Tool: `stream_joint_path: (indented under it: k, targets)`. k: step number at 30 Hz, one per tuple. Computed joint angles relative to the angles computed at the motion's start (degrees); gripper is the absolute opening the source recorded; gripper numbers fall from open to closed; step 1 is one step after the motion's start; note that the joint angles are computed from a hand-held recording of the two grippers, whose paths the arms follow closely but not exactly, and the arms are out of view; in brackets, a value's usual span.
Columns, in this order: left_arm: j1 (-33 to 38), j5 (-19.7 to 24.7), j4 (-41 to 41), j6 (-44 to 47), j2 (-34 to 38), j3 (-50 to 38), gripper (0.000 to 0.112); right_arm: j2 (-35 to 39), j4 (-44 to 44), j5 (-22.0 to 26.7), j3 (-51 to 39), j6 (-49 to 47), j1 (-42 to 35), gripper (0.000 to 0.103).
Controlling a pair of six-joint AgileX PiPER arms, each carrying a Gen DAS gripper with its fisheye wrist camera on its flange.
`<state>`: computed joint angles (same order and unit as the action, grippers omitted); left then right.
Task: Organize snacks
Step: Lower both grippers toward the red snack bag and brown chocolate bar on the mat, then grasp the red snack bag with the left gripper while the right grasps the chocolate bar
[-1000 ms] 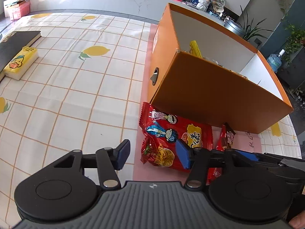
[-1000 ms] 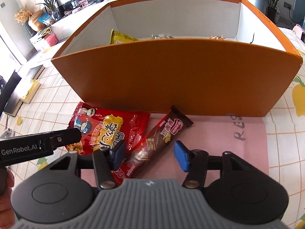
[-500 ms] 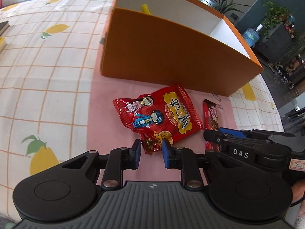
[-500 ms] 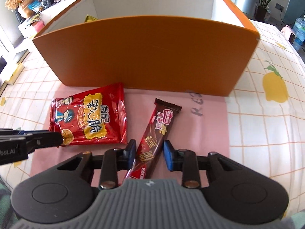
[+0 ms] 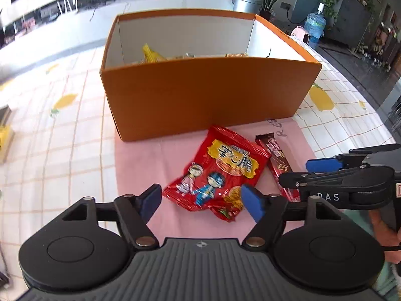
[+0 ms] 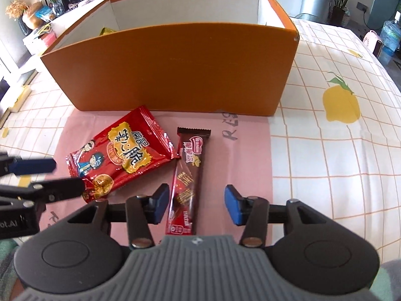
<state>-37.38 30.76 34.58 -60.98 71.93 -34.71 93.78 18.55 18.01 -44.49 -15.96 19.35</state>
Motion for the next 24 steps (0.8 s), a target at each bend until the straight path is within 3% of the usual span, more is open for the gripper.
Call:
stream_joint_path:
  k: [2, 4, 8, 10, 11, 12, 15, 17, 20, 24]
  targets:
    - [-1.96, 2.32, 6.93, -2.19, 1.01, -1.13, 0.09, 0.1, -0.83, -0.51, 0.3, 0.37, 0.54, 0.052]
    - [-1.61, 1.68, 8.77, 0.55, 1.87, -1.78, 0.09, 0.25, -0.14, -0.64, 0.42, -1.06, 0.88, 0.052]
    - [1.85, -2.53, 4.19, 11.83, 4.38, -3.21, 0.091, 0.84, 2.81, -1.52, 0.74, -6.14, 1.78, 0.055]
    - [3.52, -4.61, 0.49, 17.55, 6.04, -3.82, 0.091, 1.6, -1.75, -2.62, 0.58, -2.19, 3.09, 0.054]
    - [4.12, -5.38, -0.76, 19.45, 6.89, -4.01, 0.091, 1.93, -3.54, -2.58, 0.42, -0.46, 3.41, 0.047]
    - [4.56, -5.97, -1.87, 21.18, 7.79, -4.13, 0.091, 2.54, -4.39, -2.08, -0.04, 0.43, 3.33, 0.033]
    - [3.75, -5.57, 1.13, 20.1, 9.98, -4.38, 0.091, 2.92, -8.0, -2.52, -0.28, 6.08, 2.76, 0.025]
    - [3.6, -6.61, 2.49, 19.67, 10.66, -4.06, 0.091, 3.28, -8.38, -2.43, -0.71, 8.14, 1.81, 0.024]
    - [5.54, -8.45, -2.53, 26.22, 11.46, -4.42, 0.091, 3.6, -5.58, -2.43, -0.94, 5.88, 1.18, 0.025]
    - [7.69, -10.43, -6.85, 31.22, 13.47, -5.67, 0.096, 3.73, -9.95, -3.53, -0.61, 9.4, 2.29, 0.027]
